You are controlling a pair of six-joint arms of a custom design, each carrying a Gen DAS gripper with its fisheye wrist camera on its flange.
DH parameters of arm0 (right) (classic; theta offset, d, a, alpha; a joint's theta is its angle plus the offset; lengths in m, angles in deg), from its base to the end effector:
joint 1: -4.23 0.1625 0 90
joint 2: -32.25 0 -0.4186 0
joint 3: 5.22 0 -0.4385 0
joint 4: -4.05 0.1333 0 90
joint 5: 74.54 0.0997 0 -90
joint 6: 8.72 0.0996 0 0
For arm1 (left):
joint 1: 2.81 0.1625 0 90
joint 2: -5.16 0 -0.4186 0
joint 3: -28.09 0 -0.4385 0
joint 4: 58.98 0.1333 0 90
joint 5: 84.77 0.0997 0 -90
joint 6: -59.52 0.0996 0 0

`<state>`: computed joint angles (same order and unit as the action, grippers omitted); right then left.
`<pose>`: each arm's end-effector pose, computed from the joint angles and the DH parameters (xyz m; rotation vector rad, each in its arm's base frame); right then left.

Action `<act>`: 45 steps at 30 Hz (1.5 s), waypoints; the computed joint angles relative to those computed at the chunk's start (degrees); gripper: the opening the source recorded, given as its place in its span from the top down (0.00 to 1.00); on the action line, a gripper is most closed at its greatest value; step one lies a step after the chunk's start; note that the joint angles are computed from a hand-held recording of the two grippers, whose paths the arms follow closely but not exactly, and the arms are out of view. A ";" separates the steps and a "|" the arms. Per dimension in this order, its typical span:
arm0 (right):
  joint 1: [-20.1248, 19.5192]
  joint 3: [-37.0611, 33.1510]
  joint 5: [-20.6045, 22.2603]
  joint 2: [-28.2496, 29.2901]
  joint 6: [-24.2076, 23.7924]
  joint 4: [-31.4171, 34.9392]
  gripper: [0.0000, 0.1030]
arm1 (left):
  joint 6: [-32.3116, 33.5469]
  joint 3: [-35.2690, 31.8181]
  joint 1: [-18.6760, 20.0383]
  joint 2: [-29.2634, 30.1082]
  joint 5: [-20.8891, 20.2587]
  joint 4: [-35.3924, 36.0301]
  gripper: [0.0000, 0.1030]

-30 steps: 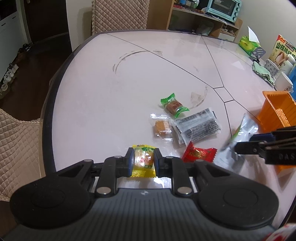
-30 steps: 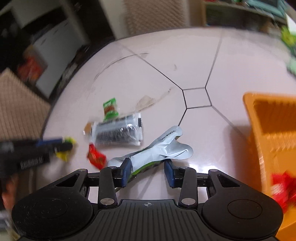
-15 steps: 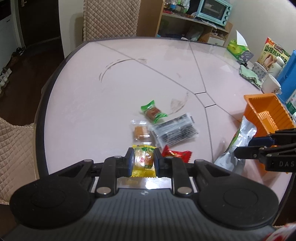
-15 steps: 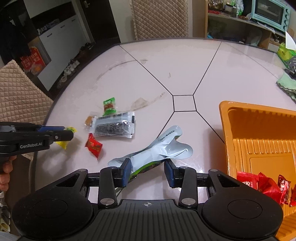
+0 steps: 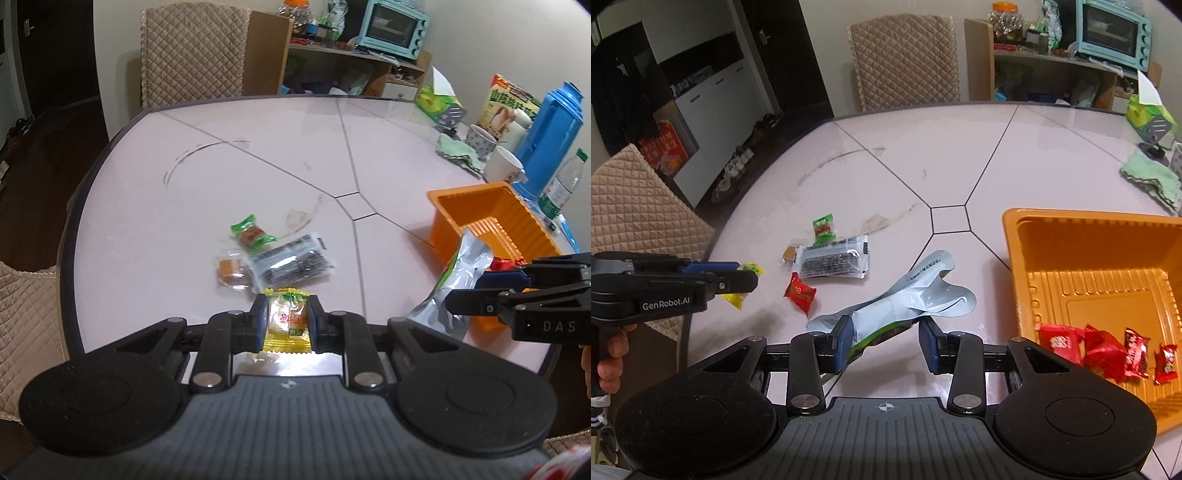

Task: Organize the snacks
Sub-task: 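Carry the yellow packet and silver wrapper over the orange tray with both grippers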

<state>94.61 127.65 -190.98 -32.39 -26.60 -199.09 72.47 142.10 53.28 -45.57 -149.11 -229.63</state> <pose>0.0921 -0.4749 0.1408 0.1527 -2.4368 0.9058 -0.1794 -0.5832 0.0390 0.9912 2.5243 -0.5194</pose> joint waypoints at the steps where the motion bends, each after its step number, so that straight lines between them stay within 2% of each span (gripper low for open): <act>1: 0.08 0.46 0.00 -0.24 0.03 -0.45 0.62 | -0.08 0.44 -0.29 -0.26 -0.17 -0.12 0.81; 18: -0.43 10.56 0.69 -8.60 1.09 -5.45 0.62 | -3.55 7.32 -6.14 -3.14 -2.25 -1.60 0.81; 28: -3.03 15.75 1.73 -15.91 -0.13 -7.41 0.62 | -4.85 7.63 -9.97 -1.08 -3.71 -3.05 0.81; 37: -8.01 18.99 4.44 -24.59 -1.64 -6.12 0.62 | -5.43 4.96 -13.60 3.95 -5.47 -5.17 0.81; 45: -15.28 20.47 9.75 -34.00 -2.58 -1.24 0.61 | -6.49 1.70 -15.98 8.76 -5.98 -6.10 0.81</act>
<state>79.33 148.11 -181.23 -66.39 -29.19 -200.34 65.97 143.80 37.30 -36.81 -155.09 -235.74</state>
